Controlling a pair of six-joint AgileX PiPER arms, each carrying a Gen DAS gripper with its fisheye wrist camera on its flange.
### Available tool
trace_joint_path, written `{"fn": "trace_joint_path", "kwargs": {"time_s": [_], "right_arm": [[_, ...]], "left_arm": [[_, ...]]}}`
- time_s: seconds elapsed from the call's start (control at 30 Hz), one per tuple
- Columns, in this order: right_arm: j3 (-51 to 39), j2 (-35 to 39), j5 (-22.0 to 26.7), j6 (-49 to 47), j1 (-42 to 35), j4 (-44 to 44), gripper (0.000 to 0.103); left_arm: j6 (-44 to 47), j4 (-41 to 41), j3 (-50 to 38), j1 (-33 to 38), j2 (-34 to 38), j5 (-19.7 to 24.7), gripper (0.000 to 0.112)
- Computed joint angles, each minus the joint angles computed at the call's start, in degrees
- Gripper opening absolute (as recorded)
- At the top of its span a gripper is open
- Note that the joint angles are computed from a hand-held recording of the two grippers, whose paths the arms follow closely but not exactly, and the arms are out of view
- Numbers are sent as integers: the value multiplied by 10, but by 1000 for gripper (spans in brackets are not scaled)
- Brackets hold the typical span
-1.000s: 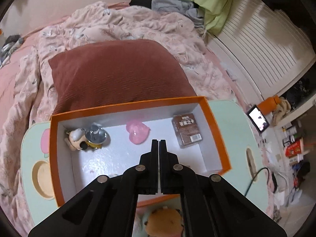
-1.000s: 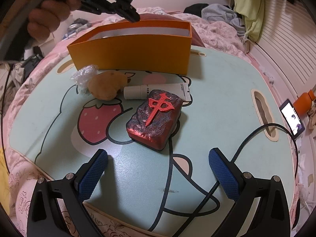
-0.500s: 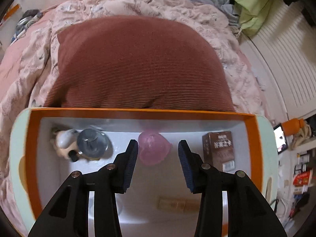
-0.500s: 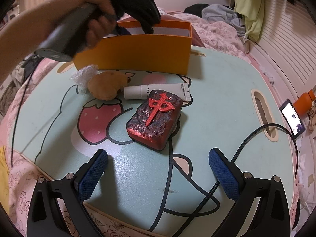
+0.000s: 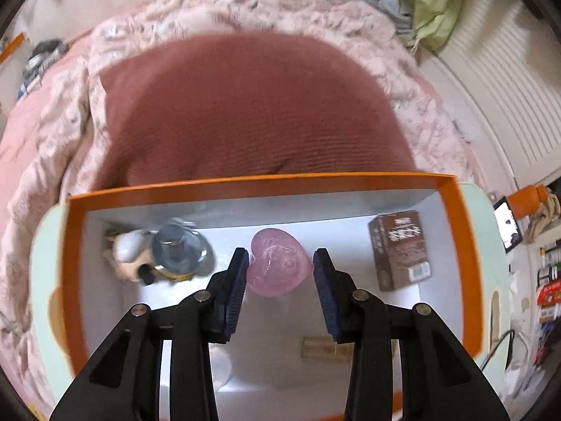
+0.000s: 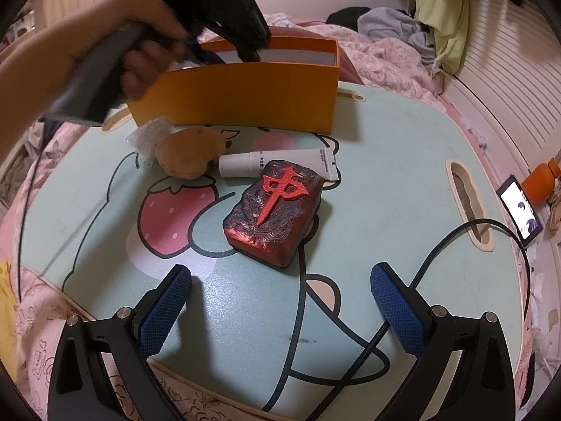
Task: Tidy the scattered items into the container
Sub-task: 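Lift the pink heart out with the left tool, release beside the bubble wrap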
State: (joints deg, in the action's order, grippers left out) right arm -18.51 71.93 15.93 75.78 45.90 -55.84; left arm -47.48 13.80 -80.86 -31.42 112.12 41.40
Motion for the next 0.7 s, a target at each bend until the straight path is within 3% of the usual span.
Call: {"fn": "trace_joint_path", "kwargs": {"time_s": [0.13, 0.33, 0.47, 0.7], "right_arm": [[0, 1, 0, 4, 0, -4, 102], [-1, 6, 3, 26, 5, -21, 102], [-5, 12, 10, 39, 14, -29, 102], [-5, 15, 10, 50, 14, -39, 102]], "left_arm": [[-42, 46, 94, -43, -110, -62, 39], [-182, 156, 257, -128, -238, -115, 40], [-285, 231, 319, -171, -250, -114, 40], [-356, 244, 379, -177, -247, -180, 40]]}}
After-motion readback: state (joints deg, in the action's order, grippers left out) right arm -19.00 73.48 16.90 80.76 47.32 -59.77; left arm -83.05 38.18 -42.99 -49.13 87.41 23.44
